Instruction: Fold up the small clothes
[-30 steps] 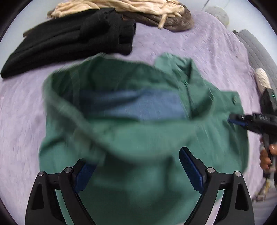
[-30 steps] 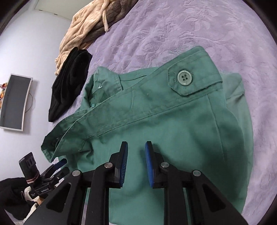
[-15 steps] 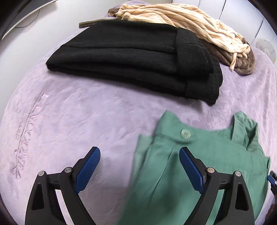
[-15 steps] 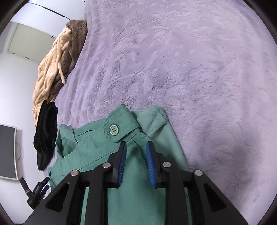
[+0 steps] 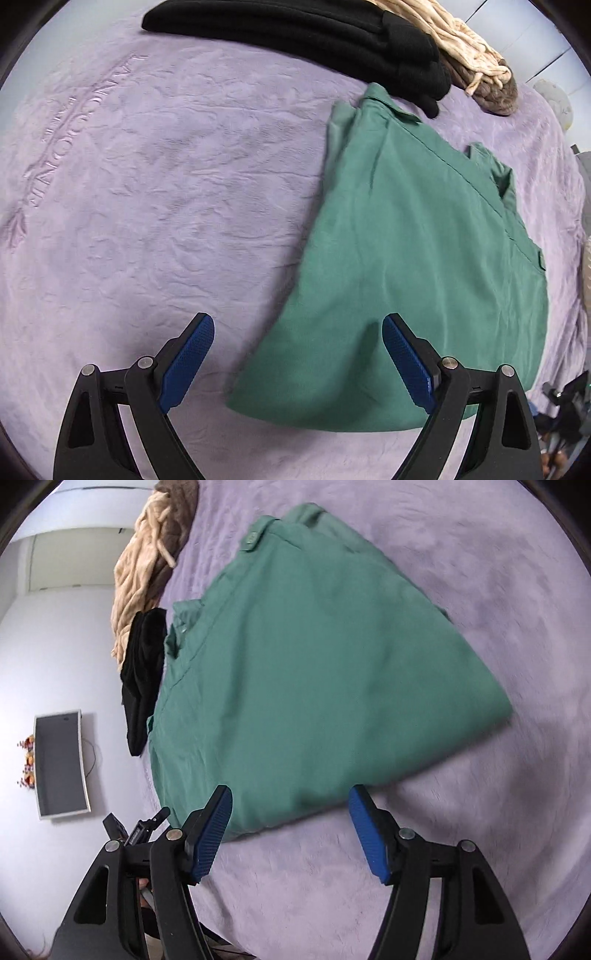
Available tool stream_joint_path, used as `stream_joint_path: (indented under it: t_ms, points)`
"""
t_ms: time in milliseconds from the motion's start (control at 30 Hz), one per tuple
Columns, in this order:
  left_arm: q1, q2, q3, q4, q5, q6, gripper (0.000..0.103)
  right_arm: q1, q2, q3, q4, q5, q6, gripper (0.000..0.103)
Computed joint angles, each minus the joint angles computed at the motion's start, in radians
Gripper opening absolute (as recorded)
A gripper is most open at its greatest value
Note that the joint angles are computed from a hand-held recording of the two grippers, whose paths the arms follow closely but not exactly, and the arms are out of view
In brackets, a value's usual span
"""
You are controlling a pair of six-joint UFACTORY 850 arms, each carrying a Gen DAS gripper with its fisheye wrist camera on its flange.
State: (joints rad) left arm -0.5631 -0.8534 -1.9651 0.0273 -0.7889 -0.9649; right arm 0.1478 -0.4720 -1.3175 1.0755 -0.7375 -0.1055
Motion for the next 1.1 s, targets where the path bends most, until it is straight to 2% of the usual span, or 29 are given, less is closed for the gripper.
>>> stream_joint_path:
  t_ms: [67, 100, 133, 233, 367, 433, 467, 500, 533, 567, 600, 700, 767, 867, 1000, 1067, 1100]
  points:
    - [-0.002, -0.008, -0.010, -0.001, 0.020, 0.015, 0.088, -0.013, 0.022, 0.033, -0.004, 0.063, 0.058, 0.069]
    - [-0.003, -0.017, -0.024, -0.005, 0.018, 0.026, 0.075, -0.016, 0.040, 0.043, -0.067, 0.114, 0.127, 0.069]
    - [0.000, -0.033, -0.047, -0.024, 0.005, 0.048, 0.071, -0.016, 0.050, 0.041, -0.120, 0.147, 0.170, 0.069]
    - [0.000, -0.030, -0.043, -0.030, 0.006, 0.057, 0.071, -0.015, 0.067, 0.002, -0.321, 0.195, 0.256, 0.069]
    - [0.004, -0.007, 0.003, -0.063, 0.024, 0.083, 0.071, -0.016, 0.010, -0.107, -0.532, 0.143, 0.281, 0.069]
    - [0.004, -0.014, 0.001, -0.082, 0.022, 0.097, 0.071, -0.024, -0.052, -0.170, -0.553, 0.091, 0.267, 0.069]
    - [0.003, -0.021, -0.008, -0.085, 0.019, 0.104, 0.067, -0.028, -0.082, -0.198, -0.556, 0.058, 0.271, 0.069]
    - [0.001, -0.023, -0.012, -0.089, 0.021, 0.116, 0.040, -0.035, -0.105, -0.216, -0.547, 0.022, 0.260, 0.057]
    - [-0.001, -0.030, -0.026, -0.090, 0.005, 0.124, 0.028, -0.039, -0.127, -0.236, -0.531, -0.017, 0.231, 0.014]
    - [-0.003, -0.021, -0.020, -0.086, 0.011, 0.124, 0.017, -0.038, -0.133, -0.244, -0.522, -0.037, 0.201, 0.005]
    - [-0.006, -0.005, -0.004, -0.076, 0.031, 0.120, 0.012, -0.029, -0.128, -0.253, -0.555, -0.040, 0.186, 0.005]
    - [-0.014, 0.074, 0.088, -0.062, 0.107, 0.146, 0.010, -0.017, -0.102, -0.258, -0.620, -0.062, 0.150, 0.005]
    - [-0.017, 0.110, 0.137, -0.064, 0.122, 0.156, 0.010, -0.024, -0.096, -0.252, -0.648, -0.082, 0.151, 0.005]
    - [-0.013, 0.129, 0.207, -0.089, 0.130, 0.154, 0.010, -0.034, -0.113, -0.238, -0.689, -0.103, 0.173, 0.005]
    - [-0.006, 0.145, 0.287, -0.130, 0.200, 0.133, 0.010, -0.028, -0.148, -0.243, -0.707, -0.102, 0.198, 0.006]
    - [-0.009, 0.154, 0.290, -0.103, 0.189, 0.113, 0.010, -0.029, -0.137, -0.242, -0.715, -0.103, 0.219, 0.006]
    - [-0.016, 0.153, 0.271, -0.040, 0.134, 0.067, 0.021, -0.031, -0.124, -0.236, -0.715, -0.099, 0.231, 0.007]
